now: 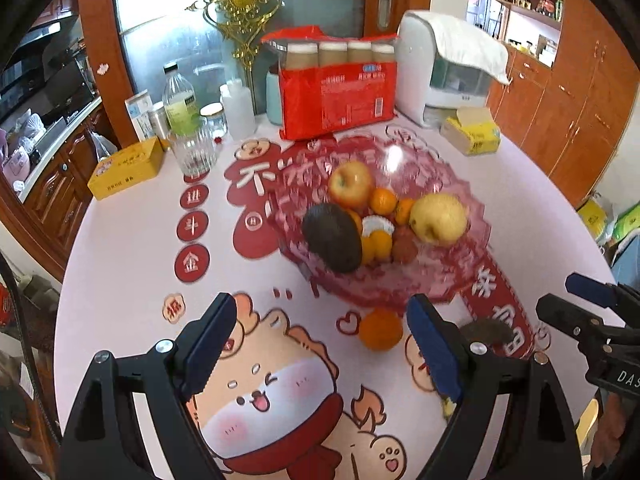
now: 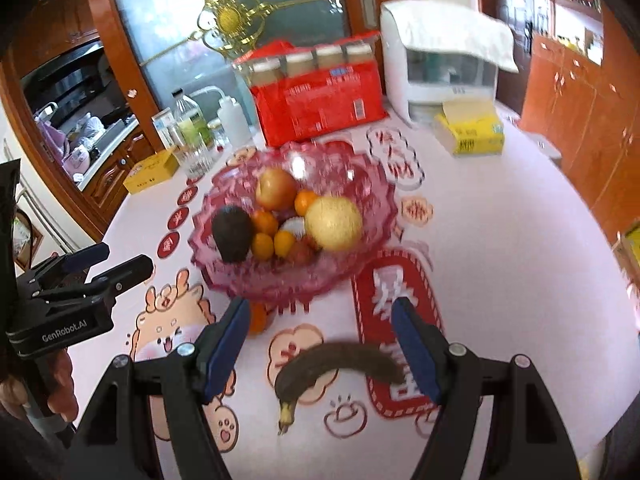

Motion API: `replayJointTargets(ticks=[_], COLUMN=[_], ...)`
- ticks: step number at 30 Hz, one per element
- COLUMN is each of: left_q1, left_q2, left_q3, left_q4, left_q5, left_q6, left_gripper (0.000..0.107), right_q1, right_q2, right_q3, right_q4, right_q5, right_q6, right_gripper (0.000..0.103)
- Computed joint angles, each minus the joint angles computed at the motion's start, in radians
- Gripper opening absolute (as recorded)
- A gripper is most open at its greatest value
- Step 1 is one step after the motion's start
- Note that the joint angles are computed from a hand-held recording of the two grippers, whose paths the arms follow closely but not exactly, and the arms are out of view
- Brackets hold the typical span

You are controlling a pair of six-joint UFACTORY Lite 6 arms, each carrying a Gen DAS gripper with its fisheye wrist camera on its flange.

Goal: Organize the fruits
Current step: 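Withdraw both tools from the bowl and move the right tool onto the dark banana, then grasp the dark banana with the right tool while the left tool grasps the last mandarin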

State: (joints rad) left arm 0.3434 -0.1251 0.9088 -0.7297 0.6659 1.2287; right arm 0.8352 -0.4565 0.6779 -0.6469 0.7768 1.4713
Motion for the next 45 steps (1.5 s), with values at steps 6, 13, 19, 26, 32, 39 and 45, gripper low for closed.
replayJointTargets(ticks=[6, 13, 19, 26, 32, 39, 45], left_q1=[0.004, 0.002, 0.008, 0.008, 0.000, -0.022, -0.044], left_q2=[0.025, 0.058, 0.077, 0.093, 0.126, 0.134, 0.155], left_q3=[-0.121, -0.195, -0.205, -0.212, -0.196, -0.204, -0.190], left_q4=[-0.038, -0.072, -0.073, -0.084, -0.089, -0.101, -0.112], left_q5=[-0.079, -0.151, -0.168, -0.187, -0.199, -0.222, -0.224], left_q6=[0.101, 0.174, 0.182, 0.195, 0.178, 0.170, 0.148], left_gripper=[0.086, 0.086, 0.086, 0.086, 0.086, 0.086, 0.086], right_q1=[0.039, -0.053, -0.160, -0.217, -0.200, -0.119, -0.137], right_q2=[0.043, 0.082, 0.128, 0.255, 0.373, 0.569, 0.513], right_q3=[-0.121, -0.226, -0.264, -0.198, -0.104, 0.069, -0.023], right_q4=[0.044, 0.151, 0.177, 0.112, 0.026, -0.015, 0.029], right_q5=[-0.095, -0.304, -0.436, -0.472, -0.402, -0.227, -0.378], right_q6=[0.151, 0.146, 0.142, 0.192, 0.251, 0.269, 0.234], right_gripper=[0.073, 0.073, 0.073, 0.075, 0.075, 0.076, 0.046])
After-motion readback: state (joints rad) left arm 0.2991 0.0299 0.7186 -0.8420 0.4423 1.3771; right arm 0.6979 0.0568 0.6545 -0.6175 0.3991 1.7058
